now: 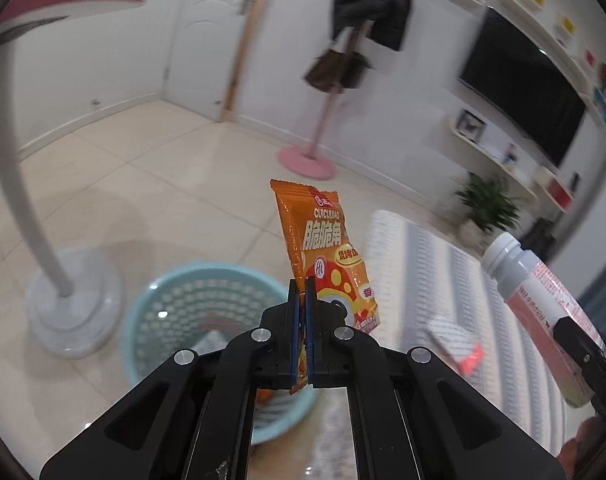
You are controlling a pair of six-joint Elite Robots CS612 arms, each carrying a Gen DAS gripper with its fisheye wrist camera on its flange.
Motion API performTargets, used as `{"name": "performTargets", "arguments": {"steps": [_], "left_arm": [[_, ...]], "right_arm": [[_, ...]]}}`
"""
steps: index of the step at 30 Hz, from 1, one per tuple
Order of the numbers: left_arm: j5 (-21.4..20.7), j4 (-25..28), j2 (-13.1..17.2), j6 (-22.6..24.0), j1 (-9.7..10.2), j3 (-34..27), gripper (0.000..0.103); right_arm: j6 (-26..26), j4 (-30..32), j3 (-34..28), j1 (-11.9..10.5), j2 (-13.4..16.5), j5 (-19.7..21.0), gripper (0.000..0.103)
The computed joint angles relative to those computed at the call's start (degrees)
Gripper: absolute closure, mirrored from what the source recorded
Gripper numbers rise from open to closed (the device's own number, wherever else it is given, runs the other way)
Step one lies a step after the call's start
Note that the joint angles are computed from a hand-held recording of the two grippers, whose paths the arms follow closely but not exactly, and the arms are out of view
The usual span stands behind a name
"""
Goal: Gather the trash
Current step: 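Carry snack bag and bottle over the blue basket and open both tools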
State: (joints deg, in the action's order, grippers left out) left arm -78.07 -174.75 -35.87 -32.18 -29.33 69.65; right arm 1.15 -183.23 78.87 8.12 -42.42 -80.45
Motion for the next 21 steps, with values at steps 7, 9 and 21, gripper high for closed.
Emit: {"name": "performTargets", "arguments": {"steps": [7,9,21], "left_arm": [[0.97,6.77,0.43,-3.08,2.2,-0.25,0.102],[0.52,8.07,0.56,-3.76,2.86,-0.1,0.102],[-2.32,13.37,1.36,-5.61,4.76,-0.32,0.066]], "right_arm": [[0.32,7.61,-9.2,3.73,5.47,0.32,0.057],[0.89,9.87,-11.38,4.42,6.99,0.13,0.057],[8.22,26.85,-23.66,4.87,15.27,7.42,0.055]]}}
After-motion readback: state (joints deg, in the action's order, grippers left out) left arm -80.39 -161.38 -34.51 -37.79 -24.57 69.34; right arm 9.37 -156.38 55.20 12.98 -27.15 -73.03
